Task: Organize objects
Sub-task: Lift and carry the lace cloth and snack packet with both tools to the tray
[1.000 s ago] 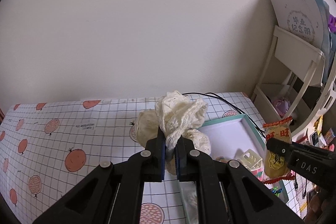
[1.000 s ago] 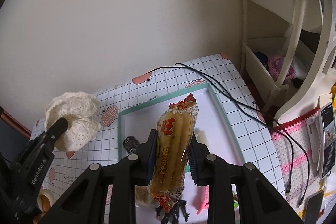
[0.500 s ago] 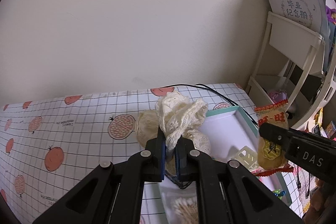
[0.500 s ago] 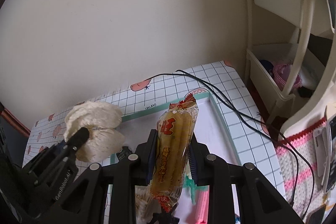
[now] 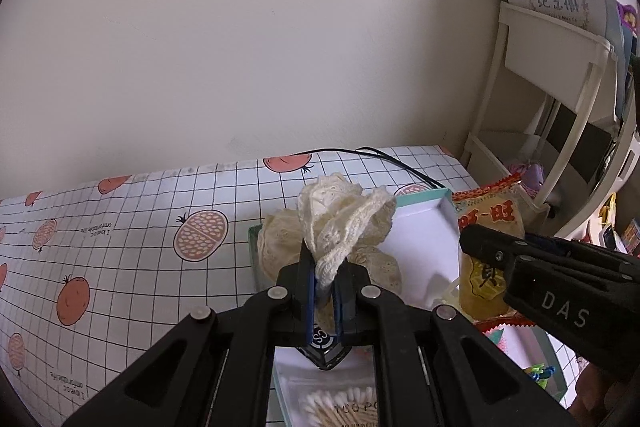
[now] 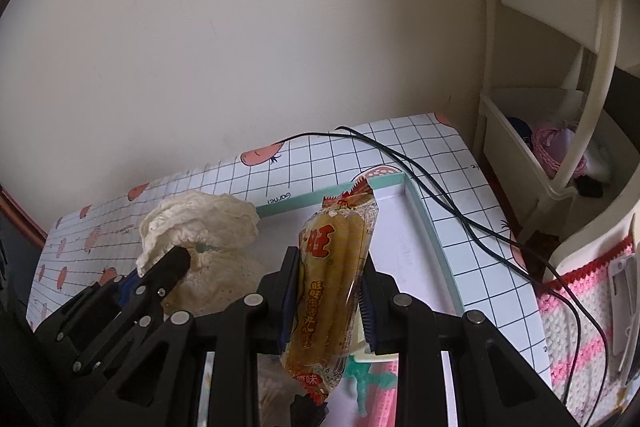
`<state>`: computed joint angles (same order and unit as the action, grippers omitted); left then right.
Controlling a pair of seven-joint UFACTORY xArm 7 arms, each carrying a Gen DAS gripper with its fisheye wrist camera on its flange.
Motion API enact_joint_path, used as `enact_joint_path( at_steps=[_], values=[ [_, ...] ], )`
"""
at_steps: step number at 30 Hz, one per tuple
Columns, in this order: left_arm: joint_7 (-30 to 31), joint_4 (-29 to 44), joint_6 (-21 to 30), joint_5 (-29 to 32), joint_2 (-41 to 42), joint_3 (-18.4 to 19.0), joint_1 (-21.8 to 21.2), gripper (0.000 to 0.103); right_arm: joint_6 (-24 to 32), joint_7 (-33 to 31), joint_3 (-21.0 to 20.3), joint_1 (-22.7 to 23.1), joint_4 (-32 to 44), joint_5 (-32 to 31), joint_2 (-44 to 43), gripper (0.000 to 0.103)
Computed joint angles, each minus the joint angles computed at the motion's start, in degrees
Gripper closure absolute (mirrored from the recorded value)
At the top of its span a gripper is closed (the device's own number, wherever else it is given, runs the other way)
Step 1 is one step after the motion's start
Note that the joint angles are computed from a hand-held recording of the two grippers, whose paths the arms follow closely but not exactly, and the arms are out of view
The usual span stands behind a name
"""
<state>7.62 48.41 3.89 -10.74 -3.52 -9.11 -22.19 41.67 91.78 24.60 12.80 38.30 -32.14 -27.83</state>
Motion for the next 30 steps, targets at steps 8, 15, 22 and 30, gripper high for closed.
enact_joint_path(
  at_steps=[8, 15, 22, 30],
  values=[
    [-1.8, 0.0, -0.4, 1.4, 1.6, -0.4, 0.6, 0.096, -1.1, 0.4, -0.4, -0.1, -0.8, -0.6, 1.4, 0.074],
    [-3.6, 0.1, 0.5, 3.1, 2.3, -0.8, 1.0, 0.096, -1.5, 0.7, -0.9, 0.3, -1.2, -0.9, 2.7, 0.074],
    [-3.1, 0.3, 1.7, 2.8, 3.2, -1.0, 1.3, 0.096, -2.0, 0.8, -1.6, 1.0, -1.1, -1.2, 4.2, 0.074],
    [-4.3, 0.9, 3.9, 4.4, 3.9, -1.1, 1.8, 0.096, -2.0, 0.3, -2.3, 1.6, 0.0, -1.8, 6.2, 0.074]
  ],
)
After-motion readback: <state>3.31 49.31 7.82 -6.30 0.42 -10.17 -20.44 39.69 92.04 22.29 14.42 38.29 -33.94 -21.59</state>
